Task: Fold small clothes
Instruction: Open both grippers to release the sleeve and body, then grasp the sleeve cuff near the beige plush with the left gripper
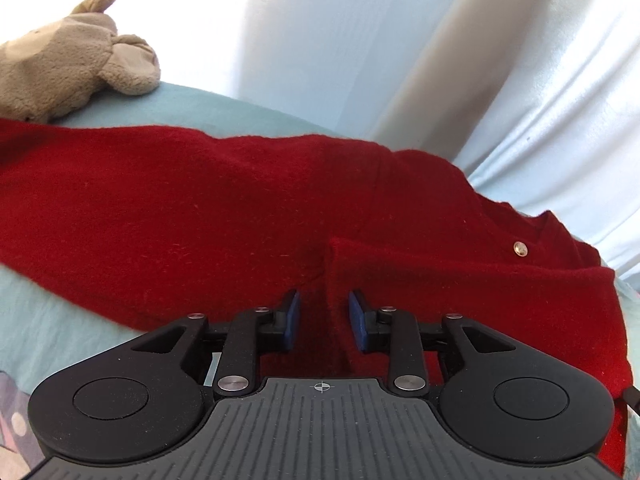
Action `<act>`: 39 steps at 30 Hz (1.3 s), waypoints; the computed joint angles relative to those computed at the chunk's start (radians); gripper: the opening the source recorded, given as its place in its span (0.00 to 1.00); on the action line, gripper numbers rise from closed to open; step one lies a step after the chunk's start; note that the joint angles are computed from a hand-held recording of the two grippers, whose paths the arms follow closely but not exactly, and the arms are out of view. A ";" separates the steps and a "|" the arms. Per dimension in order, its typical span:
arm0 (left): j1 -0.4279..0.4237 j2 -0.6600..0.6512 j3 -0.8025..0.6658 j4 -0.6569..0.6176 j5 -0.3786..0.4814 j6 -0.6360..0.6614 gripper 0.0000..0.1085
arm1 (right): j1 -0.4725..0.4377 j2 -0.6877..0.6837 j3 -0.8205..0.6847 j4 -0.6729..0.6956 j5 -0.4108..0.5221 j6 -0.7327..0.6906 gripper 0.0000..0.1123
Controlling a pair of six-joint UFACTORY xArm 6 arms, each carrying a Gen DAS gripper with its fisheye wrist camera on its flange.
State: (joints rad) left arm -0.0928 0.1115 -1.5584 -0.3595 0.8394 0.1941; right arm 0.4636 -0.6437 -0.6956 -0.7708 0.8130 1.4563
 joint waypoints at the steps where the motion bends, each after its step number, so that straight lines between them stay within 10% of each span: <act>1: 0.003 -0.008 0.007 0.015 -0.007 -0.011 0.29 | 0.024 -0.008 -0.009 -0.016 0.026 0.015 0.33; 25: 0.009 -0.036 0.059 -0.090 0.044 0.055 0.39 | 0.086 0.362 -0.254 -0.069 -0.076 -0.166 0.33; 33: 0.141 -0.020 0.032 -0.337 0.130 0.100 0.42 | 0.080 0.336 -0.216 -0.105 -0.105 -0.117 0.36; 36: 0.177 -0.038 0.065 -0.233 -0.021 0.001 0.72 | 0.071 0.319 -0.193 -0.113 -0.129 -0.088 0.38; 39: 0.246 -0.010 0.050 -0.200 -0.111 -0.049 0.71 | 0.067 0.311 -0.182 -0.127 -0.140 -0.062 0.38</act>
